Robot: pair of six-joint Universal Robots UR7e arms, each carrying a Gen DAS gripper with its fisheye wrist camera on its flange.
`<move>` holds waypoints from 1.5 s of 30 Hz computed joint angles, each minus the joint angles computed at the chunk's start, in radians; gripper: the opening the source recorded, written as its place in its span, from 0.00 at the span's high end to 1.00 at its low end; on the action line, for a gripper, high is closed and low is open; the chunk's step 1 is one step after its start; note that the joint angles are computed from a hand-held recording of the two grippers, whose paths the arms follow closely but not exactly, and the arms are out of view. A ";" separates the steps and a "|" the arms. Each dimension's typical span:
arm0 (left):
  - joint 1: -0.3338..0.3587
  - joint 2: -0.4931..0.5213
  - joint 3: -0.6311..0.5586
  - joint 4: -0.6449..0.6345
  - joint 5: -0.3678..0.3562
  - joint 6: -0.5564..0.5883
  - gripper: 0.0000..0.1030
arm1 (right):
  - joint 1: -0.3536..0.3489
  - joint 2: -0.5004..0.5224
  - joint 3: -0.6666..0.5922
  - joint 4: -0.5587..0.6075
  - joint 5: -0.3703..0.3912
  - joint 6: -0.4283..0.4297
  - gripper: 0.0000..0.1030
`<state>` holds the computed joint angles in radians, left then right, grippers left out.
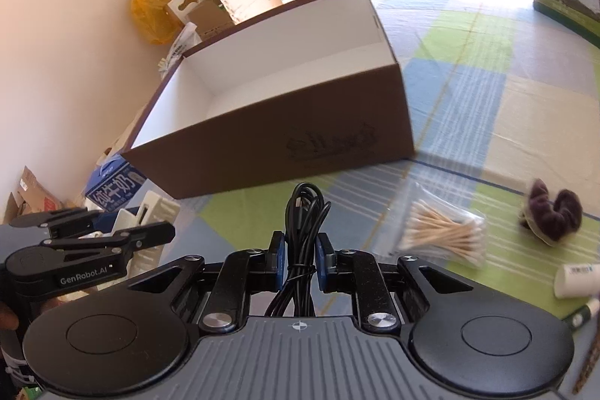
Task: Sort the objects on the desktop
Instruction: 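Carry the claw clip and black cable over the box with both tools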
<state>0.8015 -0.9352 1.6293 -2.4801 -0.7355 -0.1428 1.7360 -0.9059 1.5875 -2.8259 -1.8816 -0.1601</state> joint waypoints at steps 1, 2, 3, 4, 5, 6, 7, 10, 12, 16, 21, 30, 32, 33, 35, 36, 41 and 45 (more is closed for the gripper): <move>0.003 0.003 -0.009 -0.010 -0.005 0.012 0.65 | 0.003 0.007 -0.009 0.000 0.000 -0.002 0.87; 0.006 0.004 -0.018 -0.019 -0.011 0.021 0.65 | 0.007 0.016 -0.021 0.001 0.000 -0.005 0.87; 0.009 0.006 -0.026 -0.026 -0.016 0.030 0.65 | 0.010 0.024 -0.032 0.002 0.001 -0.008 0.87; 0.013 0.009 -0.036 -0.033 -0.021 0.040 0.65 | 0.014 0.032 -0.045 0.002 0.002 -0.011 0.87; 0.016 0.013 -0.047 -0.039 -0.025 0.052 0.65 | 0.017 0.040 -0.059 0.002 0.004 -0.014 0.87; 0.019 0.017 -0.059 -0.044 -0.029 0.064 0.65 | 0.021 0.049 -0.074 0.003 0.005 -0.018 0.87; 0.022 0.022 -0.071 -0.048 -0.032 0.077 0.65 | 0.025 0.060 -0.092 0.003 0.006 -0.023 0.87; 0.037 0.038 -0.121 -0.048 -0.057 0.102 0.65 | 0.035 0.095 -0.154 0.003 0.011 -0.042 0.87; 0.047 0.050 -0.158 -0.047 -0.070 0.118 0.65 | 0.042 0.121 -0.202 0.006 0.015 -0.055 0.87; 0.064 0.090 -0.245 -0.045 -0.068 0.174 0.65 | 0.053 0.181 -0.312 0.020 0.022 -0.083 0.87; 0.088 0.155 -0.369 -0.049 -0.061 0.252 0.65 | 0.060 0.266 -0.463 0.054 0.034 -0.122 0.87; 0.146 0.271 -0.599 0.100 -0.082 0.245 0.65 | 0.048 0.426 -0.736 0.231 0.007 -0.160 0.87; 0.161 0.291 -0.643 0.160 -0.092 0.218 0.65 | 0.043 0.463 -0.801 0.291 -0.012 -0.151 0.87; 0.168 0.301 -0.663 0.189 -0.093 0.204 0.65 | 0.040 0.482 -0.836 0.327 -0.021 -0.146 0.87; 0.180 0.320 -0.704 0.240 -0.098 0.186 0.65 | 0.034 0.520 -0.902 0.395 -0.042 -0.139 0.87; 0.188 0.330 -0.725 0.270 -0.103 0.172 0.65 | 0.031 0.539 -0.939 0.440 -0.052 -0.128 0.87; 0.222 0.389 -0.857 0.487 -0.132 0.063 0.65 | 0.018 0.636 -1.128 0.667 -0.111 -0.081 0.87; 0.233 0.428 -0.920 0.609 -0.113 0.043 0.65 | 0.018 0.723 -1.298 0.823 -0.166 -0.079 0.87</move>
<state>1.0347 -0.5070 0.7095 -1.8708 -0.8480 -0.1003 1.7542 -0.1824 0.2896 -2.0028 -2.0471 -0.2395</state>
